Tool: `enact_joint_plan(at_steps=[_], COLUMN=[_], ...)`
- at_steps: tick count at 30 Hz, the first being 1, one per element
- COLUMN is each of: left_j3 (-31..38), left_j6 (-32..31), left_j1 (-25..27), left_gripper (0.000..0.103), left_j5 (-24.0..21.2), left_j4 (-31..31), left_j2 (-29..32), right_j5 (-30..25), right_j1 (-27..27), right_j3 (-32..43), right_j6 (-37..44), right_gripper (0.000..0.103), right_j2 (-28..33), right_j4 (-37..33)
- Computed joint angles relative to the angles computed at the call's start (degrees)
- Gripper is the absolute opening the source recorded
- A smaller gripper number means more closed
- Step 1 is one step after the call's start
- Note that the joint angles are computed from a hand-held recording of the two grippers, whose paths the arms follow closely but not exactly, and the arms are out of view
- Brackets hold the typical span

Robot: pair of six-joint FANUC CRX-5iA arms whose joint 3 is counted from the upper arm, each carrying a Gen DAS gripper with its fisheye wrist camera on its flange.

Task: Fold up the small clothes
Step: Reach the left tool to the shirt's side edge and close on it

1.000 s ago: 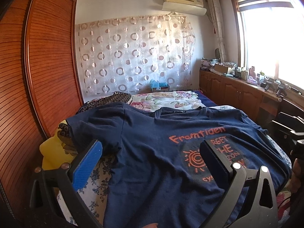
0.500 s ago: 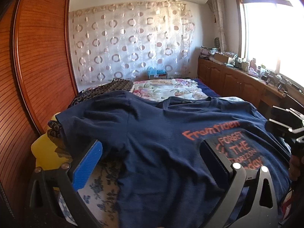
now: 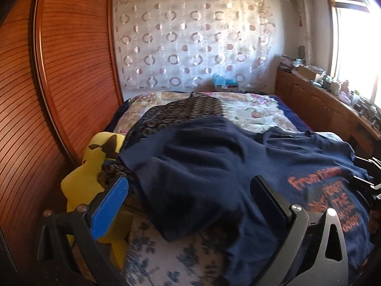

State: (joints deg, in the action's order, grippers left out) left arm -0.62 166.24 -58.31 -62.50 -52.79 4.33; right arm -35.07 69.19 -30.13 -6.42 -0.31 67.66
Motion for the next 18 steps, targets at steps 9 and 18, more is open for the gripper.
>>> enact_joint_plan(at_steps=[9,18], left_j3=[-4.4,-7.0], left_j6=[-4.4,-8.0], left_j1=[8.6,14.2], left_gripper=[0.089,0.045], left_j5=[8.0,9.7], left_j4=[5.7,8.9], left_j2=[-3.2,-5.6], right_j5=[3.7,4.4], right_j1=[-3.2,-4.1], right_j3=[5.4,10.1], right_j6=[10.9,19.0], right_gripper=[0.091,0.091], right_j2=[3.8,7.7], right_j4=[-11.7,-20.6])
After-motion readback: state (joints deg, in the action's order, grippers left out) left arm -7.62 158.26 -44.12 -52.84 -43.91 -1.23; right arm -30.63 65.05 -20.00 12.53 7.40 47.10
